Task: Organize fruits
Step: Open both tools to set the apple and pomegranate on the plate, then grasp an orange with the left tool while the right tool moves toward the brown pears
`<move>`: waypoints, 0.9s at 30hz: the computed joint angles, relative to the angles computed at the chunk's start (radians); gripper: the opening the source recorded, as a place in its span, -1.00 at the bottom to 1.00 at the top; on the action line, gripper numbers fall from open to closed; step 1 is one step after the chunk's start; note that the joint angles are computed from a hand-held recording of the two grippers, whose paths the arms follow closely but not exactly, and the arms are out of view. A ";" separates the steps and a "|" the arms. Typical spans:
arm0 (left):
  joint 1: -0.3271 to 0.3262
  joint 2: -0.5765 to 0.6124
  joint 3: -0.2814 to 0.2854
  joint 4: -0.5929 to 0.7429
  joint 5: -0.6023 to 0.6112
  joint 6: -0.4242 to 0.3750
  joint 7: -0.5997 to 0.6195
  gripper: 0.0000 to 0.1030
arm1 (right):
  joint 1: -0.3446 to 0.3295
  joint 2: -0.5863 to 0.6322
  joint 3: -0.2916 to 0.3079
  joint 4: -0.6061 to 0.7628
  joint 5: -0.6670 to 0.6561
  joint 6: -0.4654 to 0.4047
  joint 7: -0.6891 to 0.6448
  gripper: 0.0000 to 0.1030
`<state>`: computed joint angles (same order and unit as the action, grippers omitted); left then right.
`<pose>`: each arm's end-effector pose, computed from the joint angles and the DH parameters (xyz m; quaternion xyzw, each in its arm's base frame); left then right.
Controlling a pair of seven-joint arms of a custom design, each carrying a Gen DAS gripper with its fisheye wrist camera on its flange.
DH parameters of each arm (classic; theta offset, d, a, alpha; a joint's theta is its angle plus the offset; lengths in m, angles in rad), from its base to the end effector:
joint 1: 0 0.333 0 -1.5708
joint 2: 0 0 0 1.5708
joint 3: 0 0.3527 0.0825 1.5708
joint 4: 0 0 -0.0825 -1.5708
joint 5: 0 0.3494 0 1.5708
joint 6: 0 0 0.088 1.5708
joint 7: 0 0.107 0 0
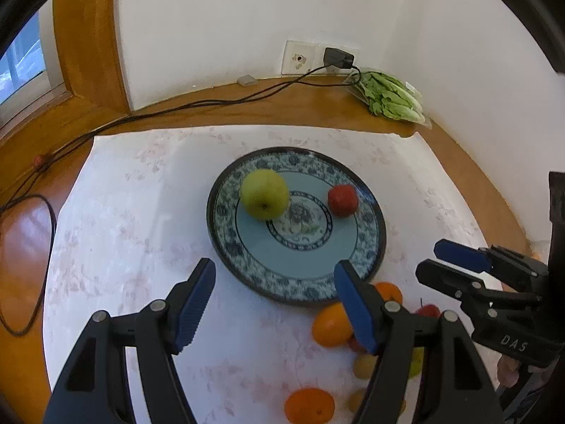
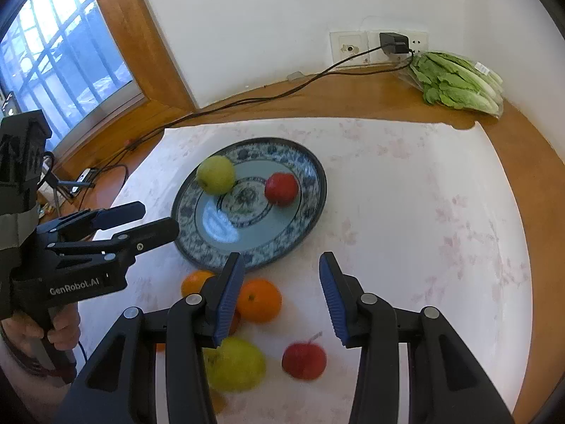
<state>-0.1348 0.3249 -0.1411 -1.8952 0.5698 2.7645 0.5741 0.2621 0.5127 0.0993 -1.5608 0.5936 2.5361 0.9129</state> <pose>0.6174 -0.1884 0.4469 -0.7574 0.5781 -0.2385 0.1880 0.6771 0.2335 0.4467 -0.8325 0.4505 -0.0324 0.3208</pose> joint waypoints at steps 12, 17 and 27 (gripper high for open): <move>-0.008 -0.084 -0.023 -0.144 -0.025 0.054 -0.054 0.42 | -0.016 -0.110 0.014 -0.207 0.084 0.101 -0.072 -0.12; -0.016 -0.114 -0.026 -0.186 -0.022 0.042 -0.075 0.42 | -0.023 -0.145 0.016 -0.259 0.123 0.101 -0.097 -0.12; -0.041 -0.143 -0.031 -0.230 0.003 0.020 -0.128 0.42 | -0.024 -0.204 0.002 -0.354 0.157 0.095 -0.113 -0.12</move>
<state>-0.1759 0.1819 -0.1721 -2.1252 0.5730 2.7847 0.4457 0.2383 0.3083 0.1009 -1.9147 0.7507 2.6307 0.7995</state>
